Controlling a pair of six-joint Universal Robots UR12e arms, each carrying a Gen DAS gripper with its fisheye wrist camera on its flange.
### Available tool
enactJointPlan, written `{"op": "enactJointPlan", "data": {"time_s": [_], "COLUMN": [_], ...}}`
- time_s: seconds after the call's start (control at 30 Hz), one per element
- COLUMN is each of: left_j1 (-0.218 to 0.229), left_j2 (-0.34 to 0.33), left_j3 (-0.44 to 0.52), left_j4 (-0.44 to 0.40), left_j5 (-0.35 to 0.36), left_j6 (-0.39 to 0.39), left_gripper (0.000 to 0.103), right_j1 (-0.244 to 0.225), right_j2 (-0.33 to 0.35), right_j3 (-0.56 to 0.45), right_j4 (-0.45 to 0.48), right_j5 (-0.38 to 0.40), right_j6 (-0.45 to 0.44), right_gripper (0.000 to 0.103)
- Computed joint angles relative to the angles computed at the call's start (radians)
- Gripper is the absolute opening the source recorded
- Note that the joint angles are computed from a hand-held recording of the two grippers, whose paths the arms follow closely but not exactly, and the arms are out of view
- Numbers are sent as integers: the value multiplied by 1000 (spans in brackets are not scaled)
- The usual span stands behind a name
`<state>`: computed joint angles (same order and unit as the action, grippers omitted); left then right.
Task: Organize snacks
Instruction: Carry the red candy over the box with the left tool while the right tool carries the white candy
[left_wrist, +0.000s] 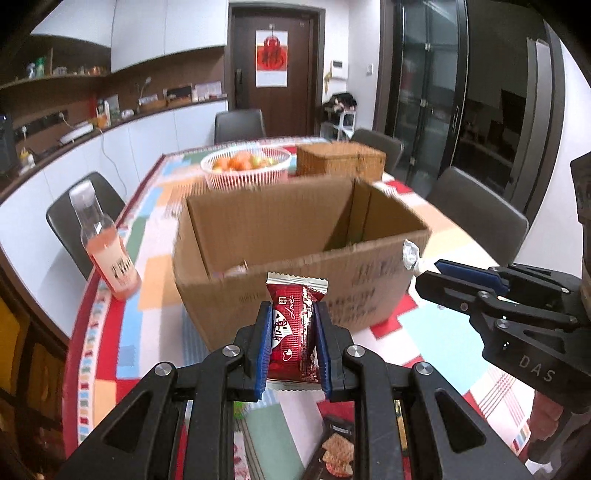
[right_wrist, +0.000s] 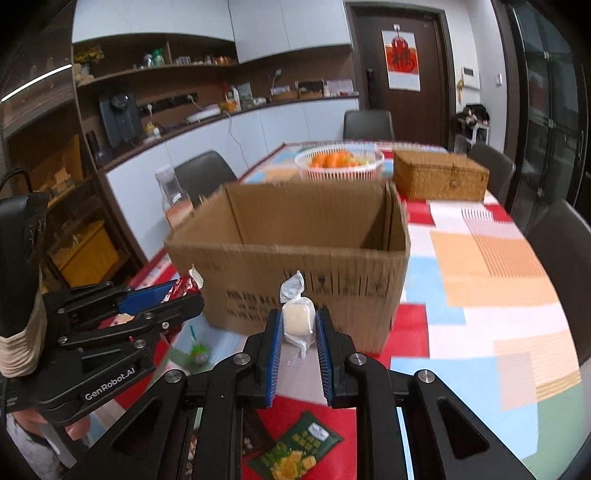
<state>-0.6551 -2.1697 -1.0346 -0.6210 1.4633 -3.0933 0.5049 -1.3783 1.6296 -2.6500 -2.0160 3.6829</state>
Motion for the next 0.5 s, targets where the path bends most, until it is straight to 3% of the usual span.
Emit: {"op": "enactJointPlan", "data": {"time_s": [0.27,0.5], "left_j1": [6,15], "left_j2": [-26,-73], "left_j3": [66,156], "left_j4": [45,5], "left_j5": [18,20], "left_j6": [-10,-22], "left_gripper": [22,22], "right_j1": [-14,-36], "right_j2": [19,43], "right_j3": [-46,-89], "right_j4": [-62,-66], "right_j5": [-20,-6], "right_j6": [-52,-82], "right_gripper": [19,20]}}
